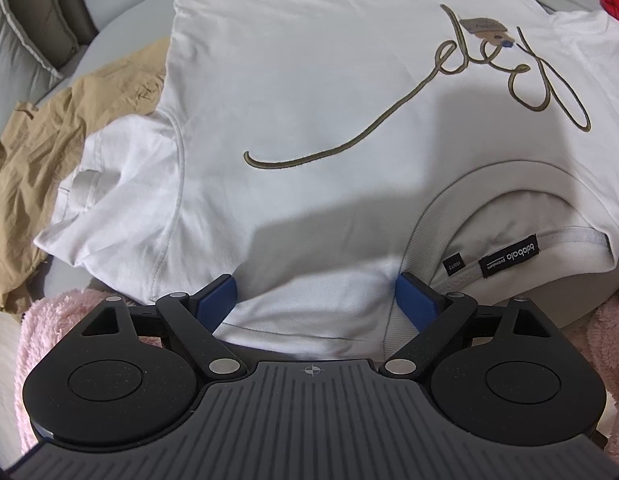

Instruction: Fold clothes

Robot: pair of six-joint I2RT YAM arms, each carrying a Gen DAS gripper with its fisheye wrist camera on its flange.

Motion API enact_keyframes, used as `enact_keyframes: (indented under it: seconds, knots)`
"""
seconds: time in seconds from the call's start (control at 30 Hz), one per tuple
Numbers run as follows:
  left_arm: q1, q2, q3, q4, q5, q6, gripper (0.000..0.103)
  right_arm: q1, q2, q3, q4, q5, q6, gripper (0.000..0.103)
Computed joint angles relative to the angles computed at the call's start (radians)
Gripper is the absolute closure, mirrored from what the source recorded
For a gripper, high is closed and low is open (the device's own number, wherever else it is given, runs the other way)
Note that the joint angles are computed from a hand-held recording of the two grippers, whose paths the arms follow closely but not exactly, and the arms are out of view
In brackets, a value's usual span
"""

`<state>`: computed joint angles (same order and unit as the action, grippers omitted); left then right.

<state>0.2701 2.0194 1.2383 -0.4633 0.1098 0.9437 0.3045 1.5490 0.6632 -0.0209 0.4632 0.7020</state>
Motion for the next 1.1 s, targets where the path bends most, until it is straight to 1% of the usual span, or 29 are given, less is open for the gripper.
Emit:
enact_keyframes:
  seconds: [0.13,0.23,0.33,0.4,0.47,0.5,0.53,0.57,0.6,0.63,0.73,0.77,0.8,0.83,0.87,0.97,1.07,1.1]
  knots:
    - [0.006,-0.004,-0.006,0.005,0.011,0.003,0.012,0.137,0.022,0.123,-0.091,0.074,-0.088,0.098]
    - [0.009,-0.006,-0.009,0.007,0.018,0.003,0.012,0.244,0.108,0.243,-0.167,0.099,-0.173,0.098]
    - [0.013,-0.007,-0.012,0.012,0.025,0.007,0.012,0.327,0.232,0.363,-0.262,0.089,-0.245,0.098]
    - [0.015,-0.008,-0.014,0.015,0.03,0.01,0.012,0.352,0.326,0.438,-0.303,0.055,-0.266,0.097]
    - [0.018,-0.007,-0.013,0.014,0.036,0.011,0.012,0.374,0.424,0.529,-0.379,0.008,-0.283,0.095]
    - [0.02,-0.006,-0.012,0.013,0.039,0.012,0.012,0.382,0.447,0.56,-0.413,-0.005,-0.29,0.083]
    - [0.021,-0.005,-0.011,0.011,0.042,0.012,0.012,0.395,0.466,0.591,-0.456,-0.01,-0.293,0.066]
    - [0.023,-0.004,-0.009,0.01,0.044,0.012,0.012,0.41,0.472,0.605,-0.475,-0.004,-0.291,0.058]
    - [0.024,-0.003,-0.008,0.009,0.047,0.013,0.012,0.424,0.474,0.611,-0.485,0.006,-0.287,0.054]
    - [0.026,-0.002,-0.006,0.007,0.05,0.013,0.012,0.432,0.462,0.607,-0.483,0.008,-0.285,0.054]
    - [0.03,0.002,-0.002,0.003,0.058,0.014,0.012,0.432,0.413,0.577,-0.474,-0.001,-0.24,0.054]
    - [0.031,0.002,-0.001,0.002,0.06,0.014,0.012,0.424,0.387,0.553,-0.459,-0.009,-0.208,0.055]
    - [0.031,0.002,-0.002,0.002,0.061,0.013,0.012,0.409,0.362,0.528,-0.44,-0.02,-0.167,0.057]
    - [0.032,0.002,-0.002,0.001,0.062,0.013,0.012,0.392,0.339,0.505,-0.421,-0.033,-0.127,0.062]
    - [0.032,0.002,-0.001,0.0,0.063,0.012,0.012,0.374,0.326,0.496,-0.414,-0.04,-0.075,0.065]
    - [0.034,0.003,0.0,-0.004,0.065,0.009,0.012,0.312,0.297,0.473,-0.408,-0.049,0.107,0.066]
    - [0.032,0.003,0.001,-0.004,0.061,0.01,0.012,0.236,0.298,0.458,-0.381,-0.071,0.249,0.066]
    - [0.031,0.001,-0.001,-0.002,0.06,0.01,0.012,0.222,0.304,0.459,-0.38,-0.074,0.267,0.065]
